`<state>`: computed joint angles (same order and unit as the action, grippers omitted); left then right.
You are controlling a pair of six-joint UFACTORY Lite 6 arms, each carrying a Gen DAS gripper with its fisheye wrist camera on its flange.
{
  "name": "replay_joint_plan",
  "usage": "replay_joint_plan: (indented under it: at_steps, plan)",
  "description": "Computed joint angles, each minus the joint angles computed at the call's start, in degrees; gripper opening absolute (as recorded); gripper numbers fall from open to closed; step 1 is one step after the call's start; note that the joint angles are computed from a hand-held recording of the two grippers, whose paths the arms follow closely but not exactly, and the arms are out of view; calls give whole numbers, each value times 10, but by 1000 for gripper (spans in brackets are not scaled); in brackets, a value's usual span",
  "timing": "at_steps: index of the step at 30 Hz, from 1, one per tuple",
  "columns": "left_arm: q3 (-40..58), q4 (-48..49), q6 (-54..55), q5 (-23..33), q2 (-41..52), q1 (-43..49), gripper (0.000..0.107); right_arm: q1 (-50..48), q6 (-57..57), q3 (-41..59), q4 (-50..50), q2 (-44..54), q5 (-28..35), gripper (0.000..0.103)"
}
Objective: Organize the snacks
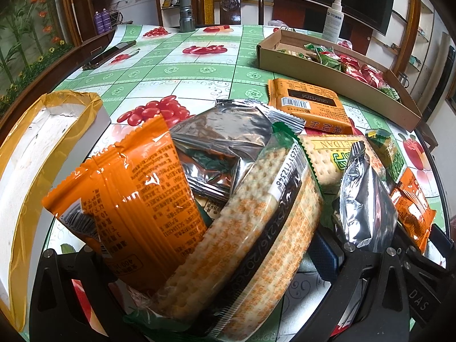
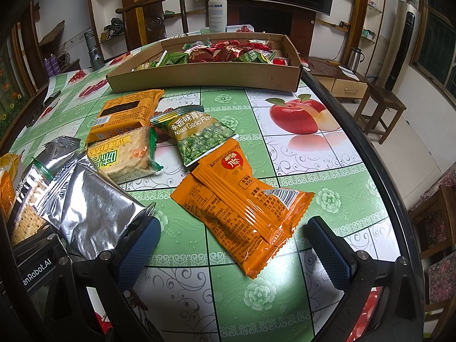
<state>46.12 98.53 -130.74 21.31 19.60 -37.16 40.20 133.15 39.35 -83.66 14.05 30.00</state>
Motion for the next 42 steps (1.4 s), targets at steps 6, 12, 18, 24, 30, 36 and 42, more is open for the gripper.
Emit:
replay_joint_plan:
  at_steps: [6,12,18,24,30,36,42]
  plan:
    - [-1,2,-2,0,-1,0,103,0,1,0,0,0,0,103]
    - [-23,65,-24,-21,-18,14,103,0,2,0,-2,1,0,103]
    - [-39,105,-40,-33,-32,18,103,-1,3,1,-3,2,0,103]
    - [-47,119,-53,-31,-37,14,103,-1,3,1,-3,2,0,103]
    - [-50,119,-56,-30,-39,11,103,-1,3,1,-4,3,0,103]
    - [-50,117,-51,-32,-40,13,103,-1,3,1,-4,3,-1,103]
    - [-64,137,-29,-60,-58,18,103,-1,4,1,-4,3,0,103]
